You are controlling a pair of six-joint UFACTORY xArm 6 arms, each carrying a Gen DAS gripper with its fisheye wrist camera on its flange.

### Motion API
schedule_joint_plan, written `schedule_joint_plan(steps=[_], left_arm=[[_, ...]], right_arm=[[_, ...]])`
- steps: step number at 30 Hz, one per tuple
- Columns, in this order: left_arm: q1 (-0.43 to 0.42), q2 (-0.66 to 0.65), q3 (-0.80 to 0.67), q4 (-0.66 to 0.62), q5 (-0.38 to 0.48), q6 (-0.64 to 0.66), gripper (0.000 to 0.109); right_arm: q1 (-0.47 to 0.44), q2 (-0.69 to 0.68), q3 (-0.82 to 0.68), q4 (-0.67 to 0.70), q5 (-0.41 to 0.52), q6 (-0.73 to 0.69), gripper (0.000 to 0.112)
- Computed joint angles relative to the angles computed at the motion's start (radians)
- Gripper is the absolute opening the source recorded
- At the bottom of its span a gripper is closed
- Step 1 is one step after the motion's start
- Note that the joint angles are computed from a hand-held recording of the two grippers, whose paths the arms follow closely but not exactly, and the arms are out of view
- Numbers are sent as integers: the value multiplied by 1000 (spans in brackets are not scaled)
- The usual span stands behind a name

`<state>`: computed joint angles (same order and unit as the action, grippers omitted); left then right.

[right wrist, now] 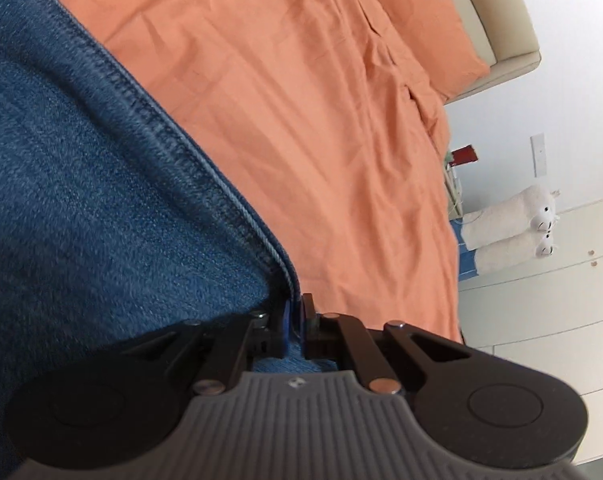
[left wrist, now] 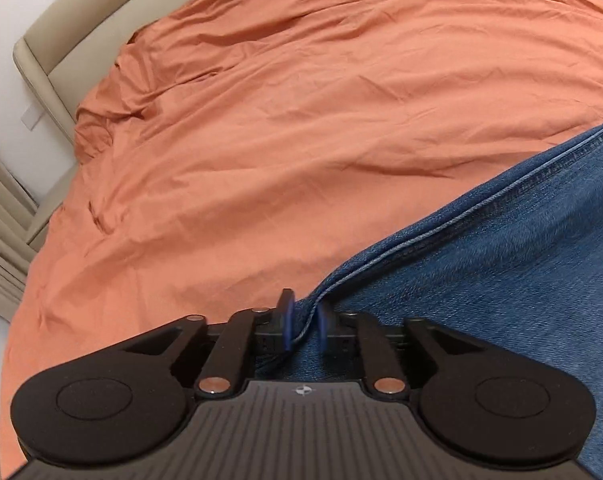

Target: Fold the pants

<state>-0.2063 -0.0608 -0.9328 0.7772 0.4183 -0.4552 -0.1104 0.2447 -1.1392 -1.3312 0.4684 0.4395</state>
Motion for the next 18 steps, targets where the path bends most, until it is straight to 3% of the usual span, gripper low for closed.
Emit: schedule_joint_plan(steps=[1, 2, 3, 4, 5, 8, 12, 18], left_arm=[[3, 0, 0, 23, 2, -25, 44], [6, -5, 0, 67, 5, -69, 56], [11, -12, 5, 93, -5, -102, 75], [20, -24, 13, 77, -19, -97, 78], [22, -36, 16, 42, -17, -78, 78], [33, -113, 53, -38, -2, -32, 77], [79, -277, 136, -325, 46, 151, 77], [236, -524, 245, -674, 188, 314, 77]], right_arm=[[0, 8, -6, 0, 2, 9, 9], [5, 12, -11, -41, 18, 55, 28], [11, 13, -13, -116, 38, 131, 40], [16, 9, -17, -150, 63, 174, 59], [15, -4, -16, -141, 72, 193, 68], [-4, -60, 2, 78, 16, 136, 68], [22, -183, 98, 358, -53, 22, 68], [204, -352, 239, 726, -37, -125, 67]])
